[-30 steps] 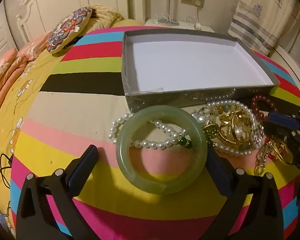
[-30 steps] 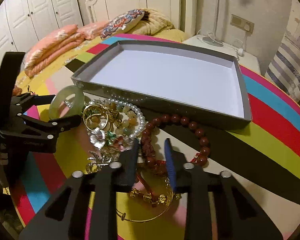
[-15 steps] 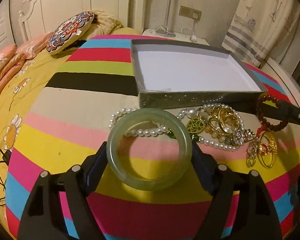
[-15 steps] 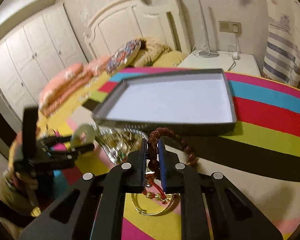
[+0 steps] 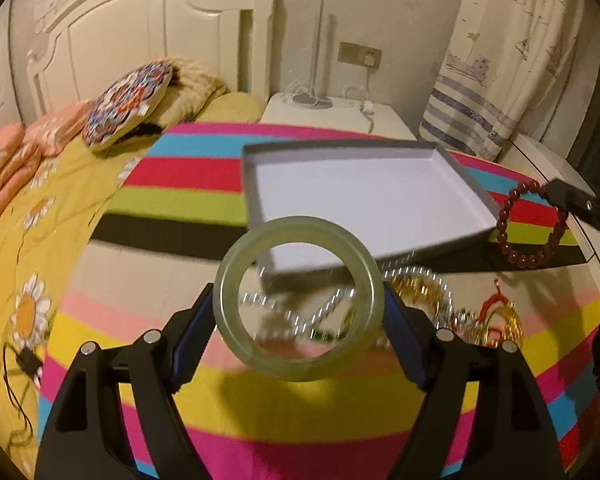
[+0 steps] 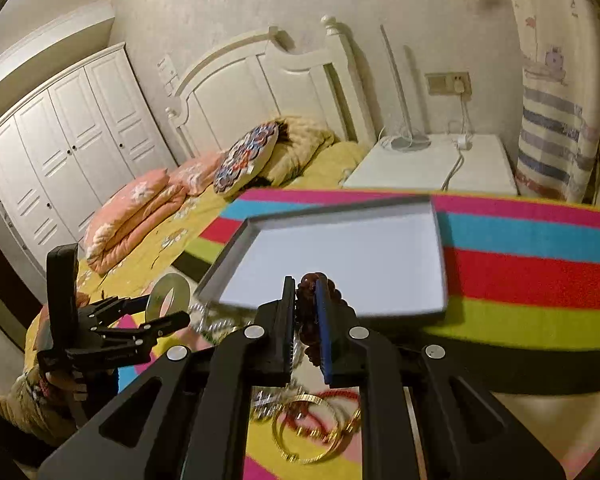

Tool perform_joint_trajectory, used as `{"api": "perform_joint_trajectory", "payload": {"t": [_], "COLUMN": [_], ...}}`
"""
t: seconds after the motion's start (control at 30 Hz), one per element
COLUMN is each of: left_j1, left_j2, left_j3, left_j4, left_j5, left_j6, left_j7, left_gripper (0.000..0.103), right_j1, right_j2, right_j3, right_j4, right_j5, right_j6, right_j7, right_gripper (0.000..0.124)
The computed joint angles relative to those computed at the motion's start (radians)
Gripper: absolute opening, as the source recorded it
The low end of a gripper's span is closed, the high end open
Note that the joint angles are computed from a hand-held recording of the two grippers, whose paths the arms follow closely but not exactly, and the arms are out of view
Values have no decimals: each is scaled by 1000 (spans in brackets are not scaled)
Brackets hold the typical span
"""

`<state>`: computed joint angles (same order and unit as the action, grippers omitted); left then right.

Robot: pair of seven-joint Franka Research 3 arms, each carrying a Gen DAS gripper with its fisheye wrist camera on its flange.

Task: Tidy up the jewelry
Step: 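Grasp the green jade bangle with the left tool while the right tool grasps the red bead bracelet, then lower the jade bangle into the box and open the left tool while the right tool releases the bracelet there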

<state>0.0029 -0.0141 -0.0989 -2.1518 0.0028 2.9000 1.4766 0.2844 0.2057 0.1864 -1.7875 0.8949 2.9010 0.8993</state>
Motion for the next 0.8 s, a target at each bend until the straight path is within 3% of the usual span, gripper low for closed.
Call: {"api": "perform_joint_trajectory", "payload": {"t": [0.2,0.37,0.57,0.63,0.73,0.77,0.8], "left_j1": [24,41,63,64,71,77,78], "left_j2": [148,276,423,470,545,564,588], "left_j3": [-24,-29,-64,-70,-87,-94,-94], "left_j4": [207,387,618,692,810,838,878], "left_j5": [-74,-14,-8,-10,-21,-31,-34], "left_j6": [-104,-197,-352,-397,-474,-494,-530], "left_j7": [87,55,118,135,185,206,217], "left_gripper": [78,78,78,78,78,78,78], "right_j1": [37,54,116,127,99,96,91], "right_j2": [115,211,315,358,421,426,426], "right_j3": [-79,-126,-201,-206,-155,-149,-142], "right_j4": [134,244,371,429,530,536,533], "right_j5": [-242,-424,-651,-706,-715,-715,-708], "right_j6": [4,-3,-21,-57,-162,-178,-185], "right_j7": [224,397,559,581,556,556,558], "right_gripper": [13,13,13,13,14,24,47]}}
